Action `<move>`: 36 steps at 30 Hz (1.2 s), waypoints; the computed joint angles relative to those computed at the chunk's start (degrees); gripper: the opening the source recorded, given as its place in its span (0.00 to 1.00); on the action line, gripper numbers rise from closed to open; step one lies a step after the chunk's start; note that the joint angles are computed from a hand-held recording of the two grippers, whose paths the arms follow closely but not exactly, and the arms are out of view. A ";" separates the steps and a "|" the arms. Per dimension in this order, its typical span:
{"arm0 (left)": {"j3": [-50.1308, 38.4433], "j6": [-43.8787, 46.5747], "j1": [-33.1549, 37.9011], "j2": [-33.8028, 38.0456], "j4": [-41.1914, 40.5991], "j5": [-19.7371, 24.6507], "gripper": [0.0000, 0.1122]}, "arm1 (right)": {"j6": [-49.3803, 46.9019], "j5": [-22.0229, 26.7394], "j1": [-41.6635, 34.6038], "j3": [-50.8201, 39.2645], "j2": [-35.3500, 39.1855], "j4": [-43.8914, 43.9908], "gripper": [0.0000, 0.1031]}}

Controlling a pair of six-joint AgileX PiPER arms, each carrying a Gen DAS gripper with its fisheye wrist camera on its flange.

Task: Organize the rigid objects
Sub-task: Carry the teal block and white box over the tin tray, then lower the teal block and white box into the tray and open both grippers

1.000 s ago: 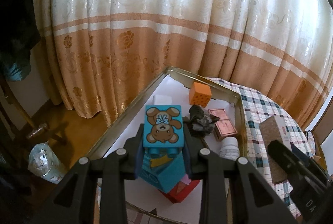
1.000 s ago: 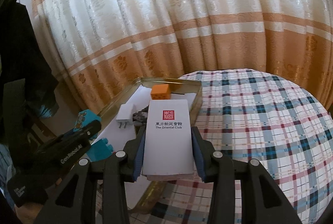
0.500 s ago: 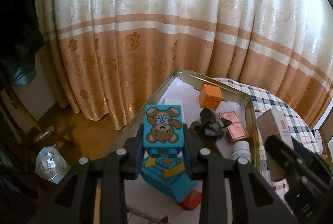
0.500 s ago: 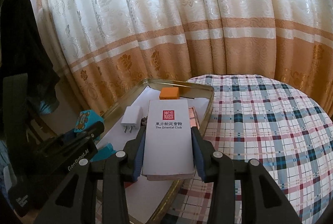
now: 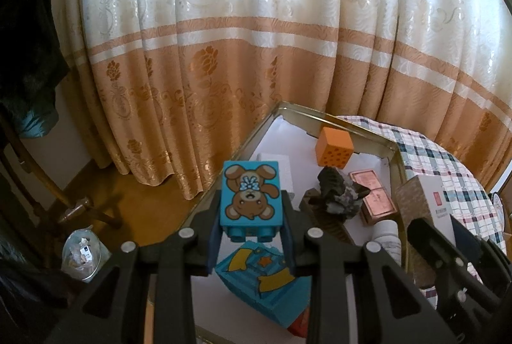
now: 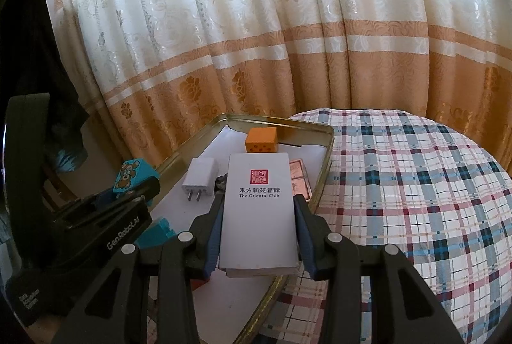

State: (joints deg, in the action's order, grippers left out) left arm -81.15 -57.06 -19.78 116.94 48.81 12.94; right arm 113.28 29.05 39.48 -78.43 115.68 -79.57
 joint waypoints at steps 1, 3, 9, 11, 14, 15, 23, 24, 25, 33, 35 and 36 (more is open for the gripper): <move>-0.12 0.07 -0.03 0.09 0.02 0.03 0.27 | -0.44 0.06 0.00 -0.33 0.23 0.26 0.43; -0.40 0.19 -0.09 0.27 0.21 0.17 0.27 | -1.11 -0.03 -0.10 -0.83 0.59 0.70 0.43; -2.64 3.87 -0.33 1.79 -2.77 1.73 0.27 | -3.38 0.02 -0.55 -2.70 1.87 2.44 0.43; -3.03 4.35 -0.29 2.09 -3.21 1.93 0.27 | -3.15 -0.01 -0.65 -2.73 1.99 2.24 0.43; -3.94 5.55 -0.38 2.73 -4.20 2.50 0.27 | -3.51 -0.24 -0.94 -3.00 2.27 2.82 0.43; -4.40 6.52 -0.32 2.99 -5.02 2.66 0.27 | -4.16 -0.29 -1.09 -3.38 2.52 3.47 0.43; -7.82 9.14 -0.70 4.95 -6.63 5.23 0.27 | -7.70 -1.04 -2.00 -5.44 4.29 6.72 0.43; -8.14 9.20 -0.77 5.15 -6.64 5.49 0.27 | -8.14 -1.16 -2.12 -5.65 4.54 7.19 0.43; -8.52 9.11 -0.85 5.43 -6.41 5.80 0.27 | -8.22 -1.26 -2.22 -5.69 4.68 7.28 0.43; -11.07 10.97 -1.05 7.24 -7.46 7.68 0.27 | -10.84 0.13 -2.15 -8.35 6.34 8.27 0.43; -11.75 11.67 -1.00 7.64 -8.00 8.25 0.27 | -12.95 0.20 -2.35 -9.94 7.22 9.70 0.43; -12.22 12.25 -0.92 7.94 -8.62 8.57 0.27 | -13.86 0.20 -2.48 -10.74 7.71 10.44 0.43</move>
State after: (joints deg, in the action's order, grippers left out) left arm -93.37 -44.81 -20.70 124.88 40.19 21.51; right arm 99.42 29.25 36.99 -89.17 123.39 -69.13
